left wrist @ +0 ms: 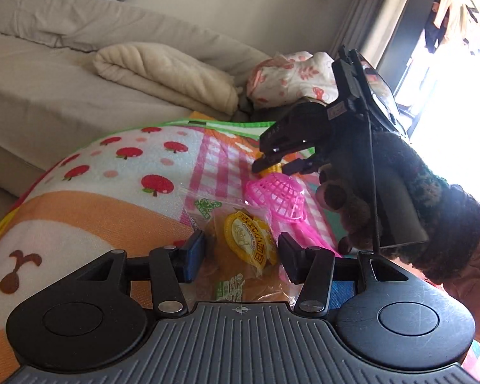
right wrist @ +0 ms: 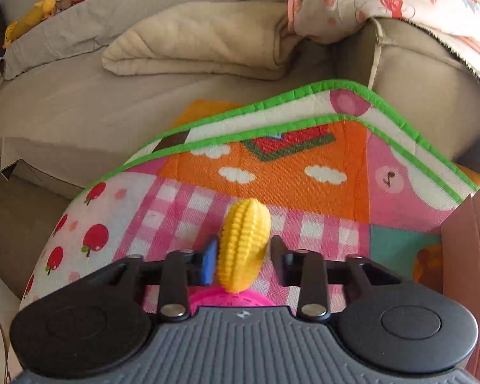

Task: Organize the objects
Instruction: 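Grasp the yellow corn toy with the right gripper while the left holds the bread, then lower the bread roll into the pink box and open the left gripper while the right carries the corn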

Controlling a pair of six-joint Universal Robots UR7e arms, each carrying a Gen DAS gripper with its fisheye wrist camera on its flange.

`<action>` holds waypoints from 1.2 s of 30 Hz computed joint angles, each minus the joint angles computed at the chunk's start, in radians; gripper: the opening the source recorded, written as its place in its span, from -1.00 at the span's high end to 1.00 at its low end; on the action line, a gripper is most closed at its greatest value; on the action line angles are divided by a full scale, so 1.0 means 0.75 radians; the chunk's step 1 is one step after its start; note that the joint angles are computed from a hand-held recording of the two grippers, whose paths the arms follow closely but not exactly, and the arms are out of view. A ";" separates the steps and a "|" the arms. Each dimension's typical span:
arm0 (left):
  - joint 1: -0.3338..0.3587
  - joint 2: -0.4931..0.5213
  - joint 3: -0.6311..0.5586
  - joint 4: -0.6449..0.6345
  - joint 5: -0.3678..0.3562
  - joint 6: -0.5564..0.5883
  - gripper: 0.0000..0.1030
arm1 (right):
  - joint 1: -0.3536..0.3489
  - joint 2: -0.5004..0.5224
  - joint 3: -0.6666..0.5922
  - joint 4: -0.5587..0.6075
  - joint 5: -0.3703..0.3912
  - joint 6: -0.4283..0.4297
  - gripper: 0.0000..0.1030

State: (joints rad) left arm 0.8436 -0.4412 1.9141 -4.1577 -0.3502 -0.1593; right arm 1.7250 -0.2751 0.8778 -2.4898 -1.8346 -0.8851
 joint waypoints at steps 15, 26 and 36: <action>-0.024 -0.026 0.015 0.221 -0.004 -0.097 -0.06 | -0.239 -0.702 0.711 -0.139 0.275 -0.417 0.43; -0.053 0.000 -0.193 0.628 -0.301 -0.051 -0.05 | -0.469 -0.851 0.785 -0.288 0.321 -0.358 0.43; 0.030 0.197 -0.836 0.895 -0.479 0.225 -0.05 | -0.552 -0.831 0.788 -0.360 0.493 -0.381 0.43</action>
